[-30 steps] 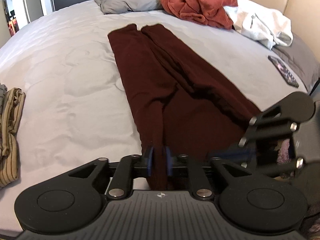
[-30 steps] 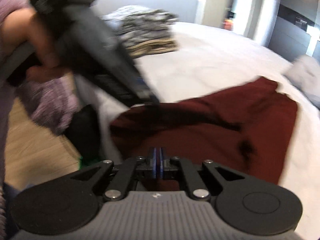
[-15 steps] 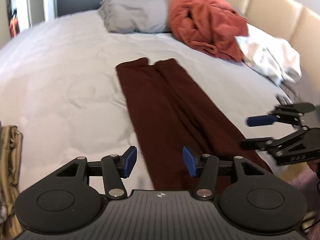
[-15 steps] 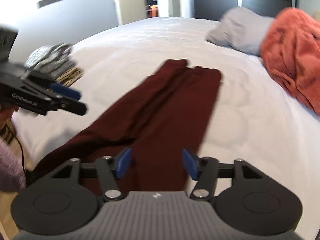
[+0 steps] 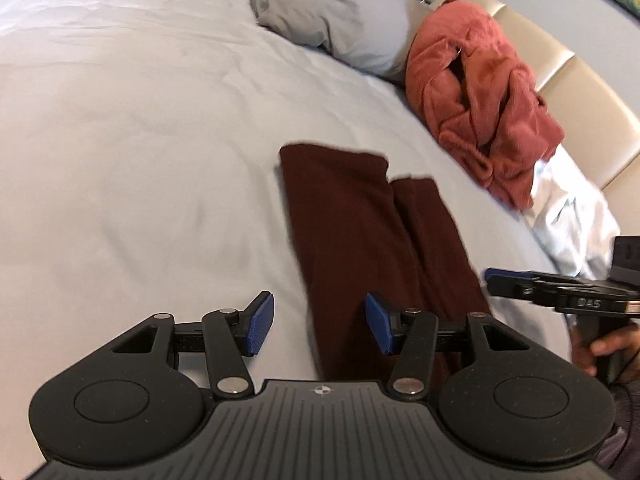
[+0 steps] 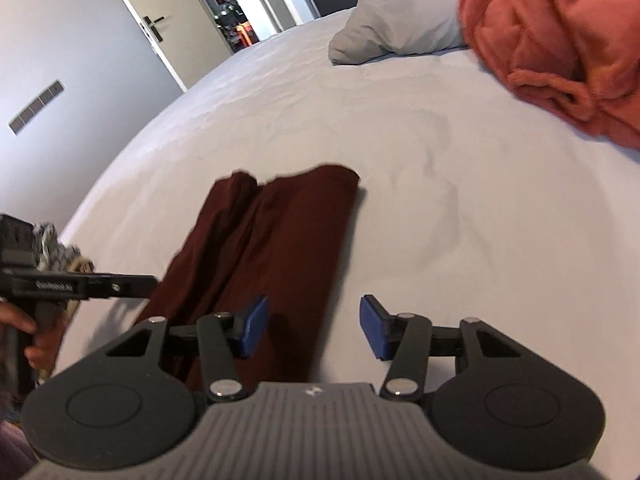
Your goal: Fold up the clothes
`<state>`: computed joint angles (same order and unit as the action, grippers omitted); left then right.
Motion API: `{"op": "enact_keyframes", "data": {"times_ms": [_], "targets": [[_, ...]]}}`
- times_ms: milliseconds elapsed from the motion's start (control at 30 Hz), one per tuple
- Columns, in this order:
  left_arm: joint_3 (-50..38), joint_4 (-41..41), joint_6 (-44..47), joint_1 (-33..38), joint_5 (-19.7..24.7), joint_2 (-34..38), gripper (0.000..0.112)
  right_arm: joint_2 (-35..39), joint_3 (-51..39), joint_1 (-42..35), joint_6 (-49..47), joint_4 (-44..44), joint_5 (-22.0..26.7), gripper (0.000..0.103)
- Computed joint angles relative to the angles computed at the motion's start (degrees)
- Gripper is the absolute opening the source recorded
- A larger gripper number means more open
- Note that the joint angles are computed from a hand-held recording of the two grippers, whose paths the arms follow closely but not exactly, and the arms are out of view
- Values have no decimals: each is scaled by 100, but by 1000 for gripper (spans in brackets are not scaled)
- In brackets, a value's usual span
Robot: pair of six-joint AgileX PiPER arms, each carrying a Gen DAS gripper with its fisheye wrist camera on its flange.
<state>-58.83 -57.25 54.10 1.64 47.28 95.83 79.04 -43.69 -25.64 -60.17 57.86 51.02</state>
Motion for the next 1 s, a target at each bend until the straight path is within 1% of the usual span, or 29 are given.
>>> {"op": "enact_keyframes", "data": {"times_ms": [100,167,267,367,433,500,533,600,633,667,700,733,867,1000], "targets": [[-517,-144,49,-85,67,554,49,703,-496,349,76,174,-136,55],[-863,-276,116,-120,144,902,49,1148,-841,460,166,255,-133,54],[-1425,-431,93,-145,320,1399,49,1752,-1352,474,220,470,66,54],[-1933,-422,-20,-226,390,1778,49,2220,-1897,576,441,425,225,52],[-2204,-349,-86,-311,378,1949,49,2450,-2218,666,608,303,325,45],[-2393,-301,-148,-390,342,2063,49,2611,-2472,762,698,176,390,42],[-2458,-269,-177,-436,307,2097,49,2684,-2593,809,740,109,420,36],[-2546,-185,-231,-535,208,2125,48,2764,-2801,940,872,-83,431,30],[-2574,-128,-273,-572,177,2117,42,2778,-2894,1017,935,-191,421,27],[-2607,-58,-334,-600,166,2109,38,2755,-2959,1084,986,-303,414,26],[-2641,-23,-381,-609,194,2097,26,2703,-3010,1147,1065,-439,397,25],[-2676,-8,-429,-599,256,2077,20,2656,-3062,1185,1135,-551,405,24],[-2655,62,-439,-586,403,1806,18,2389,-3235,1170,1253,-796,609,24],[-2493,-66,-375,-490,653,1290,18,1949,-3364,1093,1271,-943,944,24]]}}
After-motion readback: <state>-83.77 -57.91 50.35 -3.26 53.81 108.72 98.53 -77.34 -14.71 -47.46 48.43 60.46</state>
